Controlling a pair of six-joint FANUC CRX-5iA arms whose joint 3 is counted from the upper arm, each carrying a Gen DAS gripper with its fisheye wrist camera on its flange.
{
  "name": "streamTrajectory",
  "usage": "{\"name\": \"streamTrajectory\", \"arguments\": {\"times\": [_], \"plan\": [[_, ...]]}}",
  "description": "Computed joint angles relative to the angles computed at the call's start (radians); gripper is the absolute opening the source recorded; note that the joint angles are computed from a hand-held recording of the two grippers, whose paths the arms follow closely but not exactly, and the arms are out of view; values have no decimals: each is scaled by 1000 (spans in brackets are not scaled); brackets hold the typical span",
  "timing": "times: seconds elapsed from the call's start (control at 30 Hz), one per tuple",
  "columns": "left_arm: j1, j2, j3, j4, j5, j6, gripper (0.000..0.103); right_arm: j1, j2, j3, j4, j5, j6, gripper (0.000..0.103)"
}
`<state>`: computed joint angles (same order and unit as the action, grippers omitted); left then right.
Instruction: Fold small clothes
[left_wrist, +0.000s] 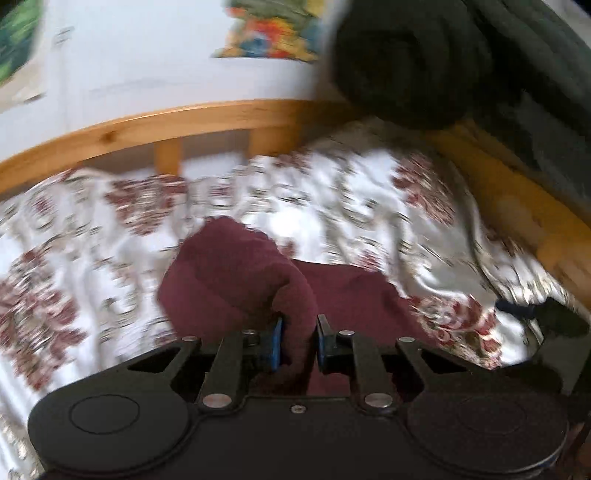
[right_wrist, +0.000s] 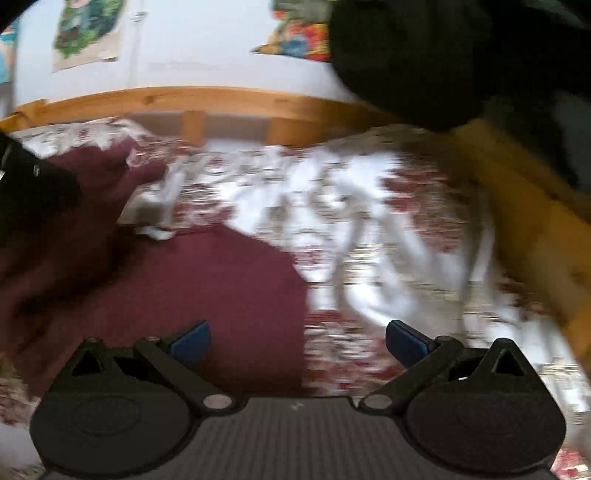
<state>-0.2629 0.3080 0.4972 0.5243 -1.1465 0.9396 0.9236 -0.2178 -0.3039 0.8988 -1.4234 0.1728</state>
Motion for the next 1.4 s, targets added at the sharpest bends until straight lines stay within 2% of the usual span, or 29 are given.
{"name": "streamTrajectory", "arguments": {"times": [0.13,0.3,0.43,0.53,0.6,0.67,0.77,0.83,0.9,1.03,1.17,1.27,1.4], "plan": [[-78,20,-5,-48,-19,26,16,-12,-54,-41,-7,-46,-37,103],[-123,-29,-115,-65,9,-26,21,-33,-113,-80,-30,-1,-103,103],[-102,-71,-221,64,-3,-126,56,-35,-136,-110,4,36,-184,103],[-82,-114,-300,154,14,-178,70,-34,-148,-131,46,46,-240,103],[-54,-147,-364,252,24,-226,80,-37,-167,-157,74,74,-299,103],[-34,-184,-427,344,38,-290,92,-51,-199,-193,106,137,-374,103],[-2,-231,-503,452,52,-395,97,-92,-265,-270,163,307,-539,103],[21,-255,-547,506,55,-449,100,-128,-289,-308,191,415,-625,103],[33,-289,-600,529,106,-501,102,-173,-301,-333,200,550,-658,103],[51,-318,-641,444,186,-513,102,-249,-296,-357,156,798,-654,103],[79,-329,-682,401,213,-522,102,-303,-259,-364,73,988,-658,103],[82,-334,-702,389,257,-530,98,-301,-212,-331,-17,1001,-611,101],[86,-334,-729,451,281,-615,88,-306,-147,-279,-91,963,-554,87]]}}
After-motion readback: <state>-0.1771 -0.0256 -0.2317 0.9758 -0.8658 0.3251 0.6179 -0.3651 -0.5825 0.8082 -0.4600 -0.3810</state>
